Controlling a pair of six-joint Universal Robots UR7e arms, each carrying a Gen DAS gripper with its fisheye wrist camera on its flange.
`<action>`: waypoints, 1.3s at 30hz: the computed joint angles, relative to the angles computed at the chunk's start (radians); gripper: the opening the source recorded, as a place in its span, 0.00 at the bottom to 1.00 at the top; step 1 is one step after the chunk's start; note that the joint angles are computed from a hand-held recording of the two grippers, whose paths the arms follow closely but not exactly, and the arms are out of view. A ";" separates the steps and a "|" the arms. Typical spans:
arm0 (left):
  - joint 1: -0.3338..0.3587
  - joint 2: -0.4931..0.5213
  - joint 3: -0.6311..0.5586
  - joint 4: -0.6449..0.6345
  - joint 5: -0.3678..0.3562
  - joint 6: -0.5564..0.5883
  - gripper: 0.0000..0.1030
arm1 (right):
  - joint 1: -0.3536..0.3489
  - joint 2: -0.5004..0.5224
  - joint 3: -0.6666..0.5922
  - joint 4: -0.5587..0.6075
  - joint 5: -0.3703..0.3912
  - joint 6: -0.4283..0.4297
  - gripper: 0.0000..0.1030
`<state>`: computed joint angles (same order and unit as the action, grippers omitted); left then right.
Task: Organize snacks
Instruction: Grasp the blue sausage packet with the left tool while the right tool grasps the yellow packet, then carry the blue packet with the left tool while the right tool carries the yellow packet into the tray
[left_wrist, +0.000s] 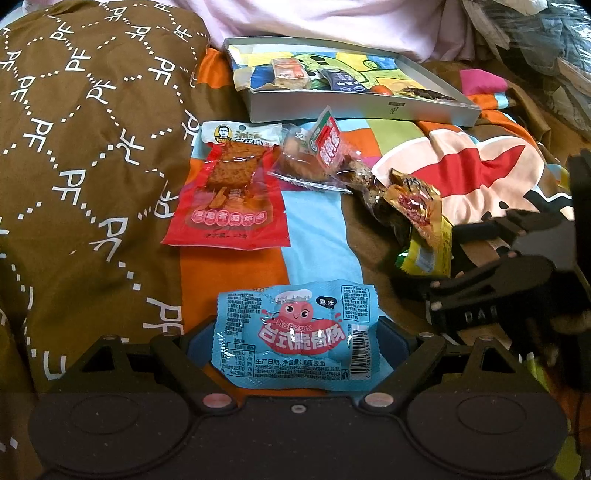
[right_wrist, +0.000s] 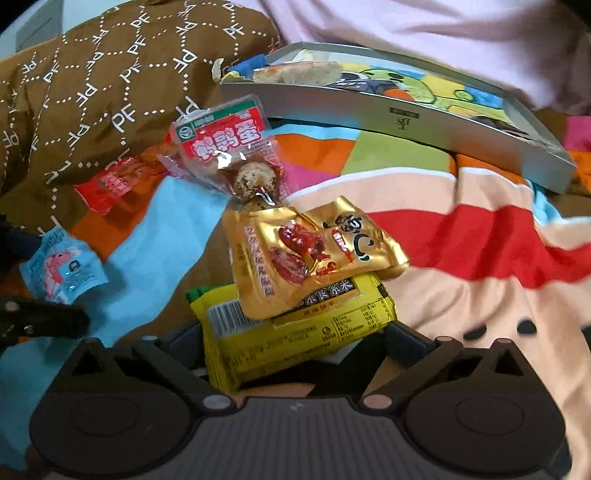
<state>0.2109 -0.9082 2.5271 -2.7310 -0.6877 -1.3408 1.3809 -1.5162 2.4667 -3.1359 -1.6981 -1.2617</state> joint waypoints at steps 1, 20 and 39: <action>0.001 0.001 0.000 -0.003 0.000 0.003 0.86 | -0.003 0.002 -0.013 0.025 0.005 0.003 1.00; -0.006 0.002 0.010 -0.028 0.013 0.004 0.86 | -0.127 -0.093 0.107 -0.090 0.244 -0.128 0.41; -0.040 0.011 0.026 -0.059 0.058 -0.015 0.86 | -0.175 -0.243 0.194 -0.051 0.338 -0.266 0.01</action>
